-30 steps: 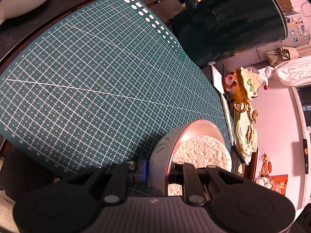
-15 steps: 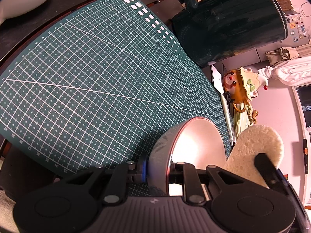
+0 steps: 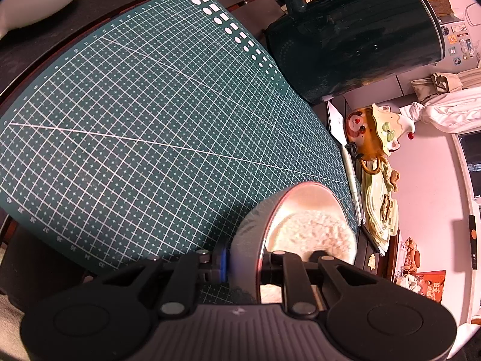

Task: Clean bowl
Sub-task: 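Hold the bowl with the left tool while the right tool scrubs the bowl bottom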

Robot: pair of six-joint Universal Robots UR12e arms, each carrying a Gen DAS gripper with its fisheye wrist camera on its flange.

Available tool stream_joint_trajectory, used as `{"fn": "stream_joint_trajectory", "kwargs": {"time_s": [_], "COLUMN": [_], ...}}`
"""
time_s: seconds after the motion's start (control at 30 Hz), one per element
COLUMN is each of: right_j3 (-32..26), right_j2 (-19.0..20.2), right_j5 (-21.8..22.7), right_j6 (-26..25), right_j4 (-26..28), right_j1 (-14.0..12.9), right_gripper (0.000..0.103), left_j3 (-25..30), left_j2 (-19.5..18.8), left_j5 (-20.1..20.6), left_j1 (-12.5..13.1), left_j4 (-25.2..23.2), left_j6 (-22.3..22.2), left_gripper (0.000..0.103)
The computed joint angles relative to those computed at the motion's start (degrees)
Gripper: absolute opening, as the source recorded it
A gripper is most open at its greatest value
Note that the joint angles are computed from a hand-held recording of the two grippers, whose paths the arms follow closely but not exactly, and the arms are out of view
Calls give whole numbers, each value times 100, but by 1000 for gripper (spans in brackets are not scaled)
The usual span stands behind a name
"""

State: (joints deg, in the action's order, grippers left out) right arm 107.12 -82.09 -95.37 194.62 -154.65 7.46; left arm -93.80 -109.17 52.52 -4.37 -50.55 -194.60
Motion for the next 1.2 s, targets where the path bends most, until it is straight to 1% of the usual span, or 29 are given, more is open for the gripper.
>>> {"fn": "stream_joint_trajectory", "kwargs": {"time_s": [0.03, 0.07, 0.1, 0.17, 0.27, 0.3, 0.33, 0.37, 0.4, 0.43, 0.47, 0.53, 0.63, 0.7, 0.8, 0.87, 0.9, 0.93, 1.0, 1.07, 1.1, 1.17, 1.2], "right_j3": [-35, -57, -62, -51, -44, -40, -26, 21, 29, 75, 120, 168, 131, 127, 48, -46, -72, -77, -85, -58, -44, -48, -57], "right_j2": [54, 87, 104, 165, 172, 161, 78, -63, -151, -242, -291, -281, -222, -153, -61, 34, 58, 76, 121, 166, 171, 196, 212], "right_j5": [-477, -833, -1020, -1612, -2078, -2085, -1852, -1380, -918, -318, 282, 1012, 1255, 1361, 784, -72, -361, -557, -1072, -1556, -1672, -2062, -2120], "right_j6": [-354, -568, -707, -1221, -1578, -1541, -1393, -1048, -705, -121, 317, 718, 785, 878, 536, -48, -300, -460, -842, -1252, -1354, -1714, -1830], "right_j4": [-96, -137, -191, -591, -975, -1057, -1027, -951, -773, -643, -563, -481, -189, -118, 82, 99, 68, 24, -114, -413, -491, -752, -865], "right_j1": [173, 288, 352, 536, 600, 584, 485, 304, 195, 16, -160, -375, -438, -461, -282, -4, 100, 172, 342, 498, 535, 639, 653], "right_gripper": [11, 11, 11, 11, 12, 12, 12, 12, 12, 12, 12, 12, 12, 12, 12, 12, 12, 12, 12, 12, 12, 12, 12], "left_j3": [-2, -1, 3, -3, -4, -4, -13, -22, -25, -28, -27, -16, -25, -24, -24, -23, -23, -25, -29, -32, -33, -34, -33], "left_j2": [0, -3, -6, 0, 1, 1, 4, 6, 7, 7, 8, 15, 15, 10, 11, 8, 6, 6, 2, -6, -2, 2, 0], "left_j5": [-3, -14, -18, -9, -11, -11, -13, -20, -20, -21, -21, -10, -12, -21, -17, -26, -35, -40, -44, -51, -54, -53, -53], "left_j1": [-1, 2, 2, 0, -1, -1, 5, 16, 18, 19, 19, 12, 18, 21, 18, 19, 22, 24, 28, 36, 35, 32, 32], "left_j4": [5, 2, -1, 1, 0, 0, 1, -1, 0, 3, 1, -21, -16, -15, -9, -9, -12, -12, -6, -4, -6, -5, -2], "left_j6": [-4, -14, -20, -16, -22, -22, -13, 6, 12, 11, 12, 11, 8, -2, 12, 15, 11, 7, 7, 16, 7, 0, -2], "left_gripper": [18, 18, 18, 18, 18, 18, 18, 18, 18, 18, 18, 18, 17, 17, 17, 17, 17, 17, 17, 17, 17, 17, 17]}}
